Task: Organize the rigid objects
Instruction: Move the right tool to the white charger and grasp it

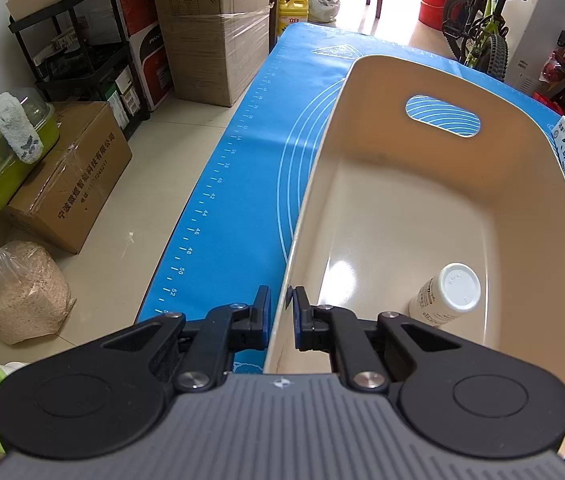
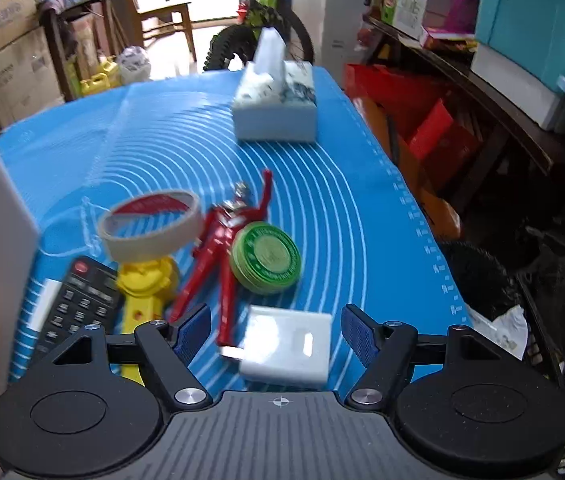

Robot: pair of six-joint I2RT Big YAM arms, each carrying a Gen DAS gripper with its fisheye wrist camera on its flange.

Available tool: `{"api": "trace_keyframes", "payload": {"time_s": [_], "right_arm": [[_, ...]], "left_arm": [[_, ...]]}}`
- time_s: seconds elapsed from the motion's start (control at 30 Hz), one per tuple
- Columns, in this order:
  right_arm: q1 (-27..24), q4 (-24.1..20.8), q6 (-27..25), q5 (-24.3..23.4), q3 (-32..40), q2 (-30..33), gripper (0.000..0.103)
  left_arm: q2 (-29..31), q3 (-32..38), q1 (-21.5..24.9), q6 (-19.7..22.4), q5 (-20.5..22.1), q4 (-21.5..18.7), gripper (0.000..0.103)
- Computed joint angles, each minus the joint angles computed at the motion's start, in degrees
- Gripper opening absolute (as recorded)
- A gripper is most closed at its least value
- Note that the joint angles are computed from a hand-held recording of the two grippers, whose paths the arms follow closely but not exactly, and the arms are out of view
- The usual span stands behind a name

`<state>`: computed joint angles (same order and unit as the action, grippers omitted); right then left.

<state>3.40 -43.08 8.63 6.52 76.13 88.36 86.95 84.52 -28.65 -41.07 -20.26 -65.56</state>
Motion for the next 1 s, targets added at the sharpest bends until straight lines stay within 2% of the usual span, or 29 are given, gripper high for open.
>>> {"api": "trace_keyframes", "payload": {"time_s": [0.13, 0.53, 1.0], "right_arm": [[-0.4, 0.5, 2.1, -0.6, -0.3, 0.7, 0.077], [-0.5, 1.6, 3.8, 1.2, -1.7, -0.3, 0.077], [-1.2, 3.9, 6.1, 0.2, -3.9, -1.7, 0.075]], "left_arm": [[0.0, 0.0, 0.0, 0.0, 0.0, 0.0, 0.014], [0.0, 0.0, 0.0, 0.0, 0.0, 0.0, 0.015], [0.0, 0.0, 0.0, 0.2, -0.3, -0.2, 0.015]]}}
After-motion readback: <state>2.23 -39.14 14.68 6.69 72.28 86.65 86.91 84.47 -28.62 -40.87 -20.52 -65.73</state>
